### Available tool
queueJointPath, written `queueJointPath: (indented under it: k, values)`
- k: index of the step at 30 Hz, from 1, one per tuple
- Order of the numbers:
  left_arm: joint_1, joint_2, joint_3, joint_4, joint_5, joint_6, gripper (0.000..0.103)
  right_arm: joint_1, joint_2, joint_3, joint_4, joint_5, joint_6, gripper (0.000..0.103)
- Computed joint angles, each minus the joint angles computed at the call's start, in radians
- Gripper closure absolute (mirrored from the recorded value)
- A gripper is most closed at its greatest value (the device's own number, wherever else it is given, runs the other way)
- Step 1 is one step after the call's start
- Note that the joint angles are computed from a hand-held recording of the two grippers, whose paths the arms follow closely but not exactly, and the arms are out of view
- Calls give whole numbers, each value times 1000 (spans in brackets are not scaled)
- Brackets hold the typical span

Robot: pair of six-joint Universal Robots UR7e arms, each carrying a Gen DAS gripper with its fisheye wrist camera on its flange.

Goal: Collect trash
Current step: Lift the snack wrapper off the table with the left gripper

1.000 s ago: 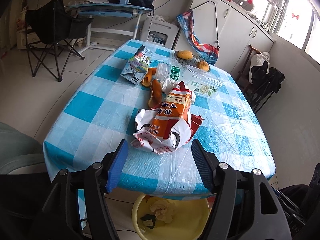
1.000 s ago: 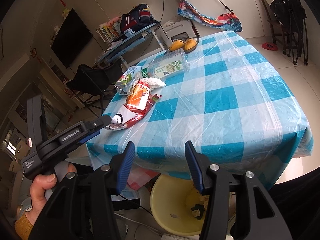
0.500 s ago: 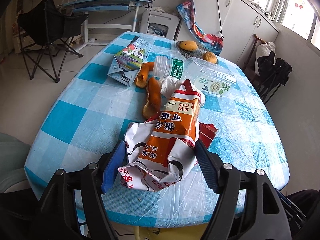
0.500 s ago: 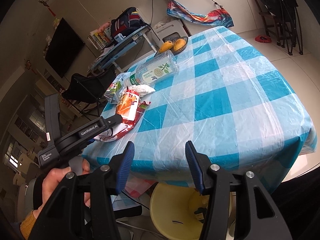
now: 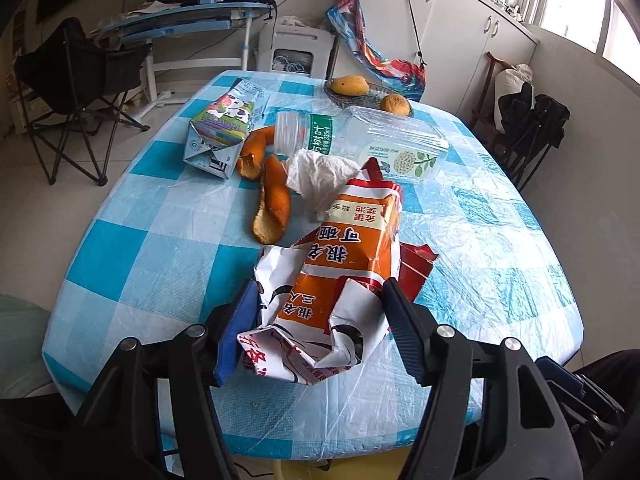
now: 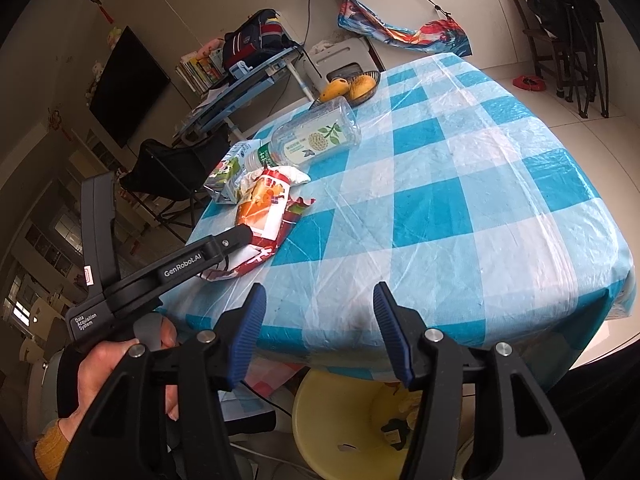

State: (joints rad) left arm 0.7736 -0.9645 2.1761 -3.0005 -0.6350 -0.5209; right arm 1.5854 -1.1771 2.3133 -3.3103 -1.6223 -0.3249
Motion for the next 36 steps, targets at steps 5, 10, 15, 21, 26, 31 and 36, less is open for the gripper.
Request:
queueJointPath:
  k: [5,10,15,21,26,31,36]
  values:
    - [-9,-6,12,-24,-23,28,55,2,3,-5,-2,-4,1,48]
    - [-9,-29,31,-46,-47,28,62,7,9,-8,-2,-12,-5,48]
    - [-17,-96,73,-77,-7,-28,95,22,24,-25,17,-26,-16,48]
    - [2,-182,124,-120,57,-148,99,69,91,-104,84,-42,-47,48]
    - [35,-205,130,-153,-15,-154,98,106,185,-202,122,-64,-46,48]
    - [43,-166,102,-98,-65,-170,33,118,242,-265,100,-98,-39,48]
    - [38,-104,47,52,-35,-149,33,99,240,-288,97,-111,-24,48]
